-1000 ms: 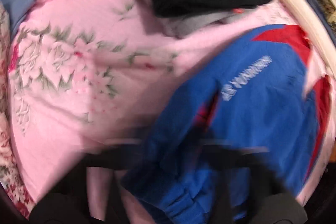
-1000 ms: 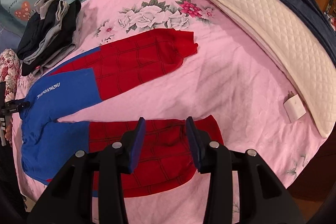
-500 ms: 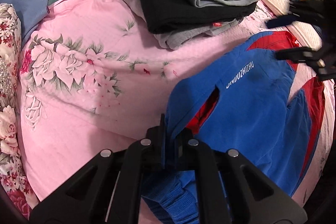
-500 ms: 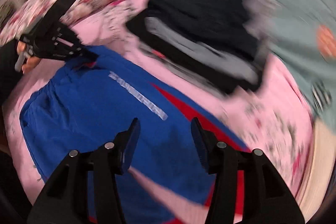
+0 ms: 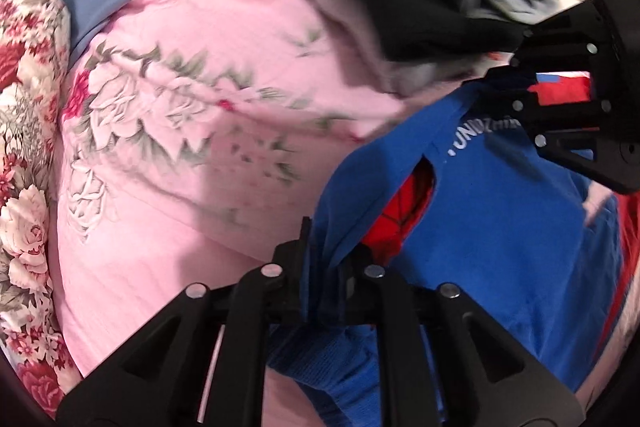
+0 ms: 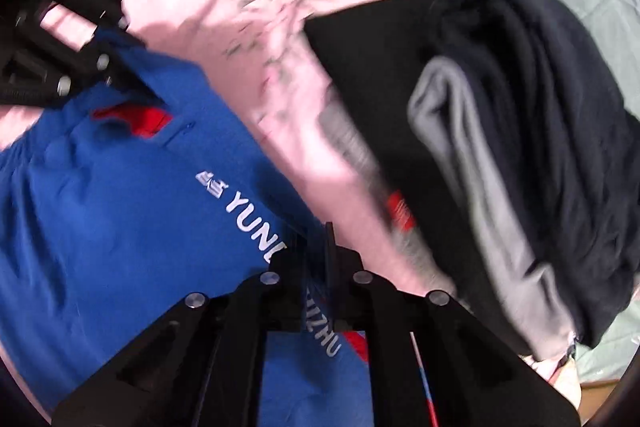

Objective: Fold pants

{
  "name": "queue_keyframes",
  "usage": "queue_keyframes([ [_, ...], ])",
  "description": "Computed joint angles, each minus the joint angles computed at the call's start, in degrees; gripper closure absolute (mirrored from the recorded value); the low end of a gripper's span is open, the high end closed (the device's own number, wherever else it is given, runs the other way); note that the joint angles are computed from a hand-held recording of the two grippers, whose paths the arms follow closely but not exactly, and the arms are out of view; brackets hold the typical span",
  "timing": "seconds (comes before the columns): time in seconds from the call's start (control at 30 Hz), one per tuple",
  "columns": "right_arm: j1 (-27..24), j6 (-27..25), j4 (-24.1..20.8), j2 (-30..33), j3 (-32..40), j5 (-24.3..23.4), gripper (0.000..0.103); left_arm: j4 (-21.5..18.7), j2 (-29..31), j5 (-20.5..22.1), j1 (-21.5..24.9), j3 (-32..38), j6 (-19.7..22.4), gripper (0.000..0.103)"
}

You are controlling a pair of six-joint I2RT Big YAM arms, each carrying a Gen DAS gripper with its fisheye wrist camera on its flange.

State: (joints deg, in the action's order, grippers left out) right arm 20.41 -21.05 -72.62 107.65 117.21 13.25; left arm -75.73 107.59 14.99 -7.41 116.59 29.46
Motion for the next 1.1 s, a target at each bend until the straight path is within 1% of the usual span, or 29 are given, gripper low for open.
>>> queue_keyframes([
  [0.07, -0.2, 0.3, -1.5, 3.0, 3.9, 0.3, 0.096, -1.1, 1.9, -0.2, 0.2, 1.7, -0.7, 0.085],
  [0.17, -0.7, 0.2, -3.8, 6.8, 7.9, 0.2, 0.096, -1.9, 2.2, -0.2, 0.2, 2.5, -1.3, 0.085],
  [0.23, -1.0, -0.4, -3.5, 7.5, 8.5, 0.3, 0.096, -2.5, 1.4, 0.6, 0.4, 2.7, -1.4, 0.087],
  [0.3, -1.3, 0.5, -5.9, 8.4, 11.4, -1.0, 0.096, -2.7, -1.4, 2.8, 1.2, 1.5, -0.4, 0.088],
  [0.33, -0.8, 1.5, -5.9, 7.6, 10.6, -1.6, 0.096, -2.9, -2.5, 3.5, 1.5, 1.0, 0.1, 0.088],
  [0.4, -1.1, 1.7, -6.9, 5.9, 11.5, -3.2, 0.096, -3.0, -5.9, 4.8, 2.3, -1.0, 1.4, 0.088],
  [0.43, -1.4, 1.9, -7.7, 5.5, 12.5, -4.0, 0.096, -2.9, -7.6, 5.6, 2.7, -2.5, 1.9, 0.088],
  [0.5, -1.6, 4.0, -8.6, 2.3, 11.2, -7.2, 0.096, -2.5, -12.6, 7.8, 3.9, -7.4, 3.6, 0.088],
  [0.53, -1.4, 5.1, -8.6, -0.3, 9.1, -8.7, 0.096, -2.2, -14.6, 8.4, 4.1, -9.6, 4.4, 0.088],
  [0.57, -0.8, 5.9, -8.3, -2.3, 7.0, -9.2, 0.096, -1.8, -17.9, 9.4, 4.7, -13.6, 6.2, 0.088],
  [0.63, 1.1, 7.5, -6.9, -8.0, -0.4, -8.9, 0.096, -1.3, -23.0, 10.7, 5.6, -20.0, 9.0, 0.088],
  [0.67, 2.2, 8.9, -6.4, -11.1, -4.5, -8.7, 0.096, -1.7, -25.7, 12.1, 6.2, -23.5, 10.7, 0.088],
  [0.73, 4.8, 12.4, -4.1, -16.2, -12.0, -8.2, 0.096, -3.1, -28.5, 14.4, 7.2, -27.6, 12.6, 0.087],
  [0.77, 6.7, 15.9, -3.3, -19.4, -17.3, -8.0, 0.096, -4.3, -29.7, 15.4, 7.7, -29.8, 13.2, 0.087],
  [0.8, 8.2, 18.6, -2.4, -20.5, -19.6, -7.9, 0.096, -4.3, -30.1, 15.2, 7.7, -30.9, 13.2, 0.087],
  [0.87, 11.5, 24.3, -2.1, -23.1, -24.1, -7.8, 0.096, -4.3, -31.4, 14.7, 7.8, -33.7, 13.7, 0.087],
  [0.9, 12.8, 25.9, -1.8, -24.0, -25.9, -7.7, 0.096, -4.4, -31.7, 14.7, 8.0, -34.5, 14.1, 0.087],
  [0.93, 13.7, 26.9, -1.2, -26.1, -28.8, -7.3, 0.096, -4.5, -31.5, 14.8, 8.1, -34.7, 14.4, 0.087],
  [0.97, 14.9, 28.0, -0.4, -26.8, -30.1, -6.4, 0.096, -5.6, -31.1, 14.8, 8.3, -34.7, 15.1, 0.087],
  [1.0, 15.7, 28.5, -0.2, -27.0, -30.7, -5.7, 0.096, -5.7, -31.2, 14.8, 8.4, -34.9, 15.6, 0.086],
  [1.1, 17.5, 30.4, 0.2, -28.4, -32.8, -4.5, 0.096, -6.7, -31.0, 15.2, 8.6, -35.6, 19.1, 0.085],
])
